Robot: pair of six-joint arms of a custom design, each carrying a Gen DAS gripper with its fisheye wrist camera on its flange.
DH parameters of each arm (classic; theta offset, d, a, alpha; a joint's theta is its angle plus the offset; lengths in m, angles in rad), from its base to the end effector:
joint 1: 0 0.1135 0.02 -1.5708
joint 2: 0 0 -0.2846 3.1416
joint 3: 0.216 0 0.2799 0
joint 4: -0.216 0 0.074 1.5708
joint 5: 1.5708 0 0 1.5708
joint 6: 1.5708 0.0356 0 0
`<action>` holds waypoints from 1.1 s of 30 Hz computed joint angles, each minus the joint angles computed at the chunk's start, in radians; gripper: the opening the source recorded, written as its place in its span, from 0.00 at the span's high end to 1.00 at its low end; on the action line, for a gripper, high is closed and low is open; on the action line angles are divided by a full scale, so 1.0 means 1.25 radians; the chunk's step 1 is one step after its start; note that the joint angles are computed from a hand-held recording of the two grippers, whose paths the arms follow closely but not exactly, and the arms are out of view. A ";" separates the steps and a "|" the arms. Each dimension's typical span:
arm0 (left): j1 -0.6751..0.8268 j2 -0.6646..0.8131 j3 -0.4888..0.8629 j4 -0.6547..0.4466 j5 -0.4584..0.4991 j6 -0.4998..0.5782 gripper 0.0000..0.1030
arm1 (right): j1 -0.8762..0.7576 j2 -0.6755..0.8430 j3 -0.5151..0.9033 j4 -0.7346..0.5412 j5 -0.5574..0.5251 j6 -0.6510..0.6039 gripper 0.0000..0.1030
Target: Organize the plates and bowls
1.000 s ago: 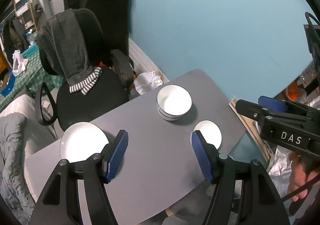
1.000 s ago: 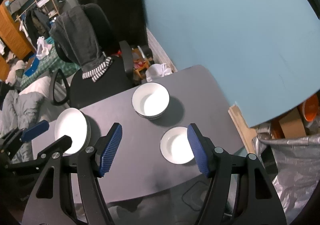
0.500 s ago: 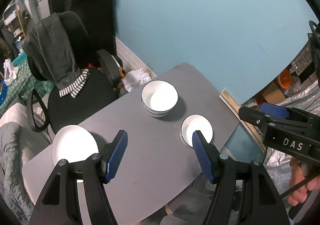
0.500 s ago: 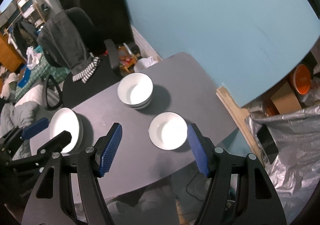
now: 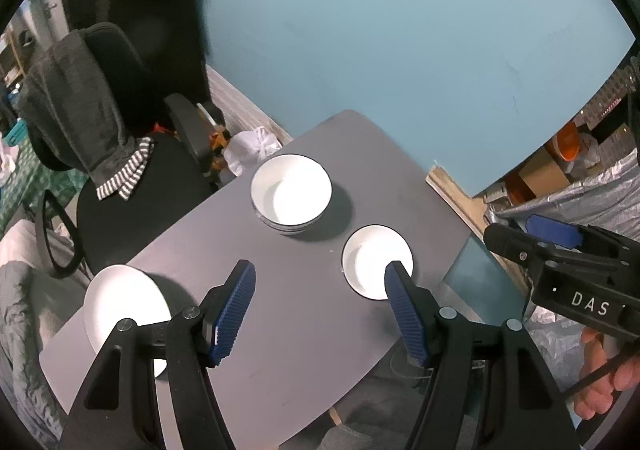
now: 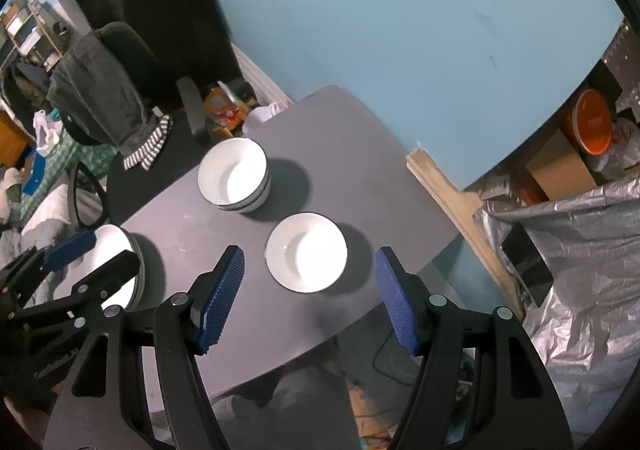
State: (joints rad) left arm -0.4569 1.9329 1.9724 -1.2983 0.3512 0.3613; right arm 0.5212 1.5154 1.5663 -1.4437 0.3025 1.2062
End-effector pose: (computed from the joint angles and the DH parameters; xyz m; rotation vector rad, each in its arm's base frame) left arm 0.3756 -0.1983 0.3481 1.1867 2.5405 -0.5178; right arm 0.2597 0.1369 0.3652 0.9748 2.6208 -0.0872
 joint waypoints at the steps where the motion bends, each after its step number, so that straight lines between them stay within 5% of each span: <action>1: -0.007 0.007 0.005 -0.002 -0.002 0.001 0.34 | -0.005 -0.006 -0.010 0.003 -0.004 0.000 0.35; 18: -0.066 0.137 0.087 -0.031 -0.026 -0.011 0.34 | -0.128 -0.055 -0.144 0.064 -0.083 -0.066 0.35; 33: -0.106 0.203 0.040 0.034 -0.065 -0.003 0.34 | -0.218 -0.029 -0.255 0.192 -0.166 -0.156 0.35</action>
State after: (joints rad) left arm -0.5898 2.1867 2.0226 -1.2562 0.2701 0.3579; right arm 0.2486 1.4791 1.2480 -1.2036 0.0952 1.0115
